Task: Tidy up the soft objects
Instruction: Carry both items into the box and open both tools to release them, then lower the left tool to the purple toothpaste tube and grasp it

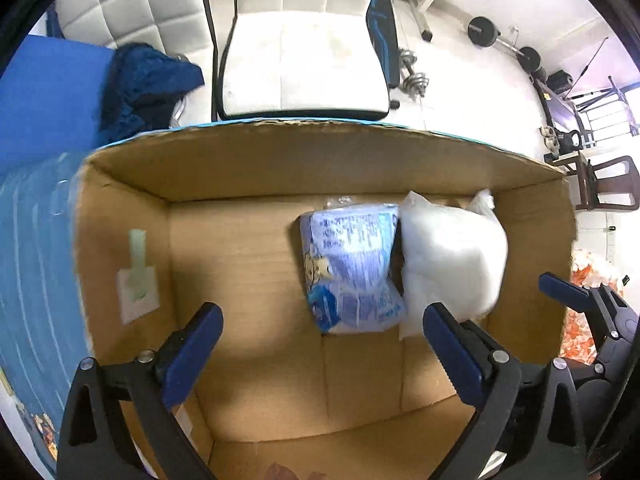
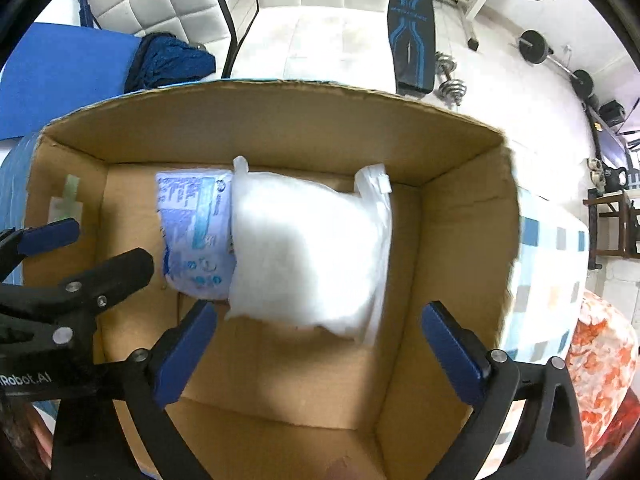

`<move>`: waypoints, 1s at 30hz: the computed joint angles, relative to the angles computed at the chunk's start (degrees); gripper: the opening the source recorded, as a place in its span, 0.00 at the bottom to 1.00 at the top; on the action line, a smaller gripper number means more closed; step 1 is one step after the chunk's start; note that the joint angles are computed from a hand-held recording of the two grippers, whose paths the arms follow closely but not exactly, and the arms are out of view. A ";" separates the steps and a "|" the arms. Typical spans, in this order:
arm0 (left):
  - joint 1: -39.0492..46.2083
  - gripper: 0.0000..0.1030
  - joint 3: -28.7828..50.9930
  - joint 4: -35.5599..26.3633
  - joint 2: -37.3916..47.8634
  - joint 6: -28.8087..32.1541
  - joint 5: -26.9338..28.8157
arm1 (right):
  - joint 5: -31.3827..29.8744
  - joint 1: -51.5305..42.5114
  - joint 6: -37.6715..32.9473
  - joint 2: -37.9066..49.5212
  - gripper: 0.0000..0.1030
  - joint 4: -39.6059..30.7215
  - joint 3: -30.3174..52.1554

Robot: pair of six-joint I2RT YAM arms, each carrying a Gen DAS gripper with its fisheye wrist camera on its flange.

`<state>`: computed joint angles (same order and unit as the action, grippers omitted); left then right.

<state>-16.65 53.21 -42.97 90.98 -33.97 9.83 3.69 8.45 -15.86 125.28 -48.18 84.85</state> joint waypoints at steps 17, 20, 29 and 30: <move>-11.05 1.00 -7.74 -3.47 -17.30 -11.55 -8.75 | -5.95 -4.24 0.31 -33.29 1.00 1.39 -26.00; -14.94 1.00 -6.21 -7.35 -20.91 -14.65 -11.87 | -6.92 -5.13 -0.50 -37.44 1.00 -0.79 -26.07; -30.33 1.00 -0.98 -18.22 -27.74 -28.81 -20.25 | -12.36 -11.75 -7.96 -53.23 1.00 -12.21 -28.23; -32.51 1.00 -0.87 -19.73 -28.98 -31.49 -21.16 | -12.58 -12.44 -9.31 -54.79 1.00 -13.41 -28.98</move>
